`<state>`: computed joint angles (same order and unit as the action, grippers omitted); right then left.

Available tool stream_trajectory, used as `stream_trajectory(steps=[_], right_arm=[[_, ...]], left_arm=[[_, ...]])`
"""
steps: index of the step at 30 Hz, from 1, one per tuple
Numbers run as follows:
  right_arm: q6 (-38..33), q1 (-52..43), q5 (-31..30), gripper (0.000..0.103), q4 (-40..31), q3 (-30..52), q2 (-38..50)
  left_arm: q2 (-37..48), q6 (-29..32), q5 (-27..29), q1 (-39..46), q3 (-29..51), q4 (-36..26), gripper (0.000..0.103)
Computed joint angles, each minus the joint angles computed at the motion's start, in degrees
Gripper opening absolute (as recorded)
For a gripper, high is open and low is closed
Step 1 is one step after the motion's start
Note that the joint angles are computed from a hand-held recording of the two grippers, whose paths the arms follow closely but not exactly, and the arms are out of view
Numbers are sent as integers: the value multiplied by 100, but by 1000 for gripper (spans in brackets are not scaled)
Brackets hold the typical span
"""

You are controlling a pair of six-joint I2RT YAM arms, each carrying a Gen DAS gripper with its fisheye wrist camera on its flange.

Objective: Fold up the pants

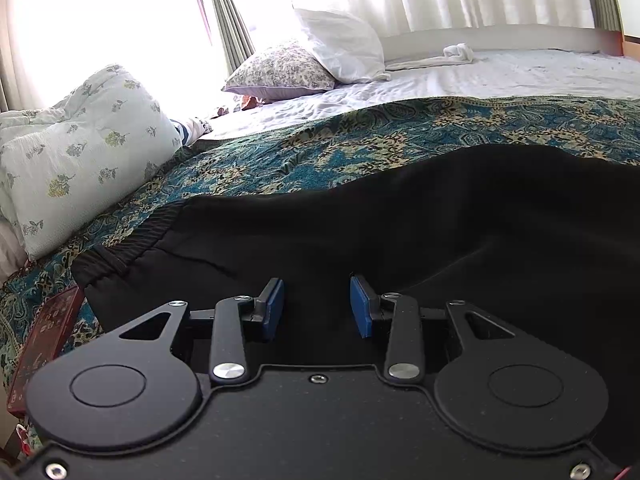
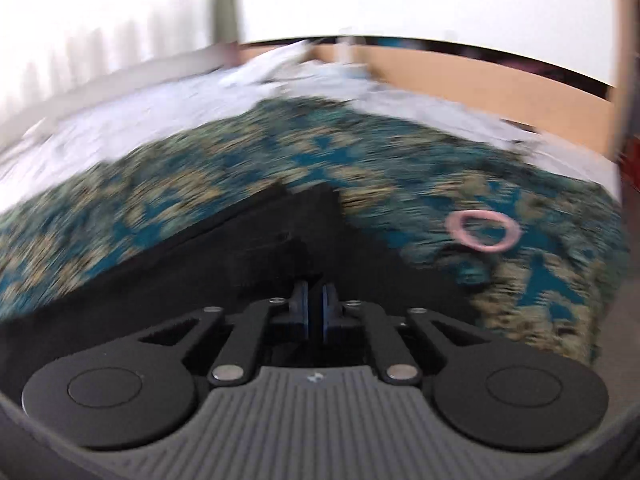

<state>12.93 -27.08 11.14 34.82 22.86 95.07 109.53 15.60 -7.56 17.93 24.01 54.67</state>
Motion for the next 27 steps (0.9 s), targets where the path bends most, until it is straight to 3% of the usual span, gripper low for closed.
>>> stream_trajectory(steps=[4,8,10,11,16,20,24,27], right_arm=[[642,-883,-254,11,247,-268,-78],[826,-1663,-1065,18,543,-570,-131],[736,-1609,-735,25,518,-652,-223],[739,-1591,-577,37,494,-678,-247],[580,-1335,-230,42,776,-984,-430],[120,-864,124,61,1221,-1151,-480],[116,-216,1235,64,1073,-995,-484],[-253,266,1668,71,1235,-946,-532]], left_arm=[[3,3,-2,3,3,-4,36],[-4,-18,27,15,7,-23,36],[-49,-58,59,22,13,-88,36],[-80,-89,78,32,14,-126,37],[-212,-243,285,165,90,-415,39],[-178,-234,219,135,84,-356,40],[-394,-271,307,175,104,-635,40],[-603,-396,411,316,234,-1010,43]])
